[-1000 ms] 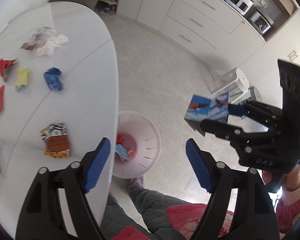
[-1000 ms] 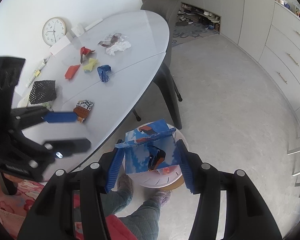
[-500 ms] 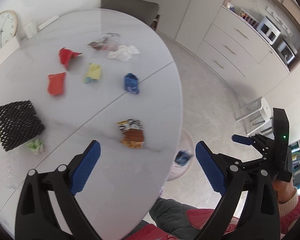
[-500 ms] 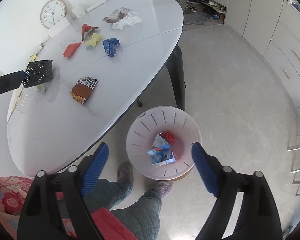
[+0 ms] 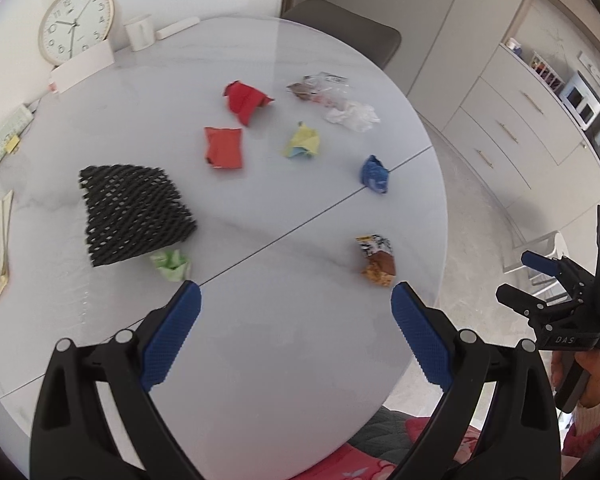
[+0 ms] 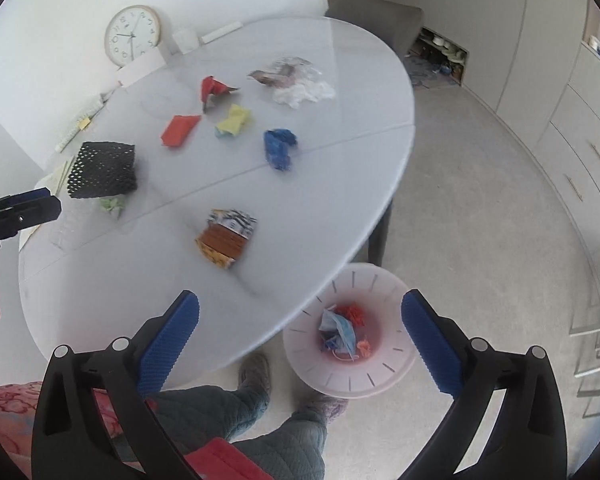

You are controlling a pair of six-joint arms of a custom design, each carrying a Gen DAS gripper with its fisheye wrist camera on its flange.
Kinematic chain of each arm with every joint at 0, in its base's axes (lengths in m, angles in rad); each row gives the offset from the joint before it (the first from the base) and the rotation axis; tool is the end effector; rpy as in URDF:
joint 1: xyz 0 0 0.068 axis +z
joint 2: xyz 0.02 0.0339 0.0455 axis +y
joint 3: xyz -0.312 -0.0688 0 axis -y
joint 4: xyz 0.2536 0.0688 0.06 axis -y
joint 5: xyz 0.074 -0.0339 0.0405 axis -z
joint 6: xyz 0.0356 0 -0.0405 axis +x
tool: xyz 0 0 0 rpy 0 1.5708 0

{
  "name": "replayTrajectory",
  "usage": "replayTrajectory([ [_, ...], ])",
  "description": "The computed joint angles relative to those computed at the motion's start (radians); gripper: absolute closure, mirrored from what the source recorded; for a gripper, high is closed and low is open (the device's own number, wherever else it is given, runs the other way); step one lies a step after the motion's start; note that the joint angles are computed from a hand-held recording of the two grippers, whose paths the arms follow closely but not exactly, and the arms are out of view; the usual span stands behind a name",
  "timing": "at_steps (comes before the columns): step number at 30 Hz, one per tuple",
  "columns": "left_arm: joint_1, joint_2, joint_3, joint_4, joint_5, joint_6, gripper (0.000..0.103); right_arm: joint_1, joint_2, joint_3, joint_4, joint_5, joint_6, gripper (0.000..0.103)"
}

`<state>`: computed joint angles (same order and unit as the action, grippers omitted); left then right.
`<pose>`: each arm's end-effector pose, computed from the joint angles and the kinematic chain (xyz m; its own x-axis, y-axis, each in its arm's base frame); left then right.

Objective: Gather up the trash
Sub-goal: 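Grasp the green crumpled paper with the left gripper while the right gripper grasps the snack wrapper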

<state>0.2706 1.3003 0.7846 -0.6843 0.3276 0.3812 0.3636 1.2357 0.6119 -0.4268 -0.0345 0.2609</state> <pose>0.2207 0.0493 0.2409 -0.8860 0.1198 -0.4479 0.2035 0.9685 -0.1436 0.1984 0.0768 0.2136 -0.8794 -0.0588 -0.4725 -0.1497 0.9762 0.1571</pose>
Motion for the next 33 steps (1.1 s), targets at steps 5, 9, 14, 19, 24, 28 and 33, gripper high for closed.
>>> replayTrajectory([
  [5,0.120,0.034,0.000,0.000,0.011,0.080,0.011,0.082,0.108,0.057,0.043,0.006,0.046,0.003],
  [9,0.197,0.068,0.004,0.007,0.018,0.122,0.011,0.121,0.181,0.084,0.086,-0.012,0.092,0.003],
  [14,0.259,0.136,0.011,0.036,0.040,0.135,0.011,0.156,0.277,0.116,0.138,-0.021,0.144,0.003],
  [19,0.268,0.226,0.007,0.099,0.033,0.103,0.011,0.185,0.376,0.146,0.177,-0.004,0.170,0.003],
  [24,0.273,0.285,0.008,0.128,0.013,0.089,0.011,0.197,0.459,0.164,0.214,0.020,0.172,0.003],
  [28,0.267,0.298,0.007,0.149,0.000,0.099,0.011,0.192,0.494,0.171,0.234,0.029,0.170,0.003],
  [33,0.254,0.343,0.023,0.163,-0.010,0.081,0.011,0.199,0.545,0.213,0.219,0.047,0.147,0.005],
])
